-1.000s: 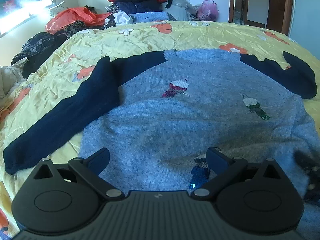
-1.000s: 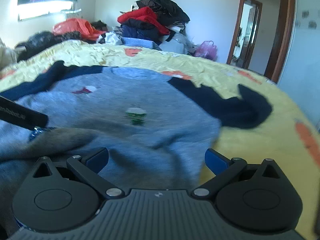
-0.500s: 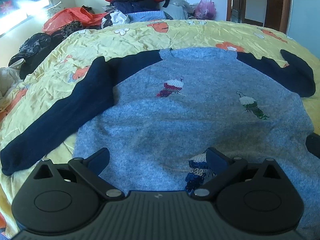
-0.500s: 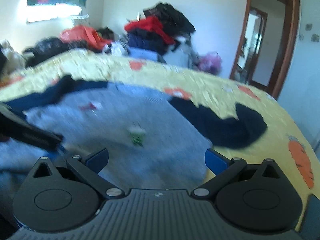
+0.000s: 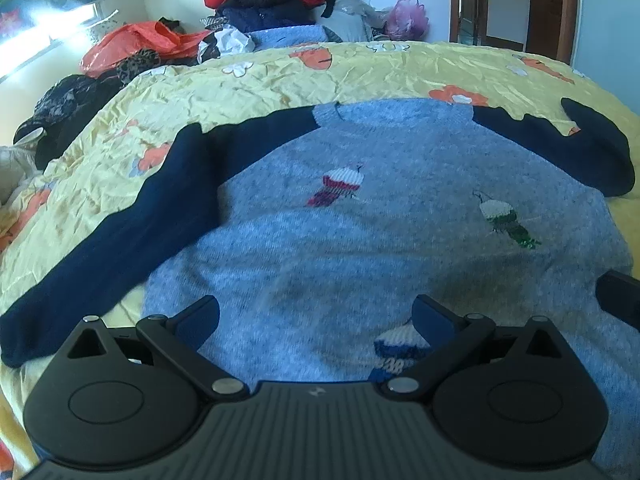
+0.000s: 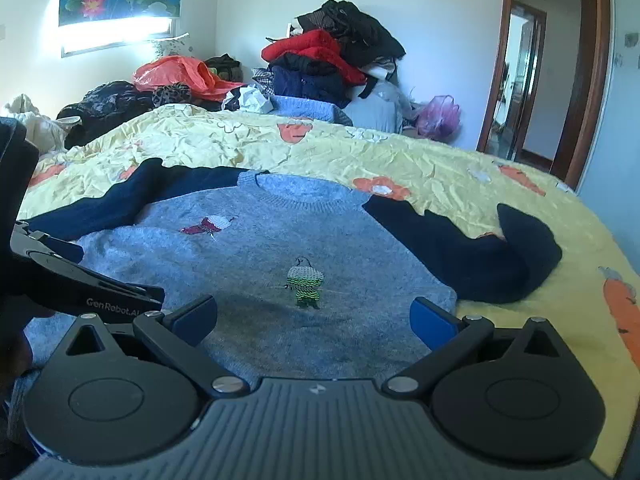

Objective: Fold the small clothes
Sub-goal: 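Grasp the cuff of a navy sleeve with the right tool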

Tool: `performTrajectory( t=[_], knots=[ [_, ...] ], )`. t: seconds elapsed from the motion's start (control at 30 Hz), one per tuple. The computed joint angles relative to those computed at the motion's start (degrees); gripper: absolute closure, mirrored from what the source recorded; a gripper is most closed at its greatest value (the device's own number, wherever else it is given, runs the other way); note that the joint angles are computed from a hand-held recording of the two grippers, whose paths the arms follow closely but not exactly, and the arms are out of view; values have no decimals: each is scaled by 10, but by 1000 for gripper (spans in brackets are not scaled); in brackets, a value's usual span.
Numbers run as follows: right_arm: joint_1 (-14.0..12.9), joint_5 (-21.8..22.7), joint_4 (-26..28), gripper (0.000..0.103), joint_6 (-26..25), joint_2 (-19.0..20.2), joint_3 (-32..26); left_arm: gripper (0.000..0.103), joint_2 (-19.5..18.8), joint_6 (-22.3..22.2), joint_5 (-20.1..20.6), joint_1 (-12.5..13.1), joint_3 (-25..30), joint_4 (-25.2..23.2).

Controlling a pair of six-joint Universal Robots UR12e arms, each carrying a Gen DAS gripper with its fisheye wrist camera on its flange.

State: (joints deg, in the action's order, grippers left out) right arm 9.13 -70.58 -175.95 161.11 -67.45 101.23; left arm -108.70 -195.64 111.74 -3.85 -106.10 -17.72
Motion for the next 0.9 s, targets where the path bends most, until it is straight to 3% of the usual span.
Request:
performTrajectory(
  t=[0.17, 0.3, 0.53, 0.67, 0.83, 0.87, 0.9],
  knots=[
    [-1, 0, 21, 0, -13, 19, -29, 0, -12, 20, 1, -3, 16, 17],
    [-10, -15, 33, 0, 1, 55, -84, 0, -17, 34, -42, 1, 26, 25],
    [-20, -137, 98, 2, 67, 171, -272, 0, -36, 59, -46, -6, 48, 12],
    [-22, -202, 169, 17, 106, 245, -391, 0, -41, 63, -50, -4, 55, 0],
    [-13, -278, 225, 20, 105, 317, -504, 0, -48, 58, -47, -1, 64, -16],
    [-12, -293, 238, 24, 102, 329, -522, 0, -49, 56, -47, 0, 66, -20],
    [-9, -310, 245, 35, 100, 339, -535, 0, -50, 55, -47, 1, 68, -24]
  ],
)
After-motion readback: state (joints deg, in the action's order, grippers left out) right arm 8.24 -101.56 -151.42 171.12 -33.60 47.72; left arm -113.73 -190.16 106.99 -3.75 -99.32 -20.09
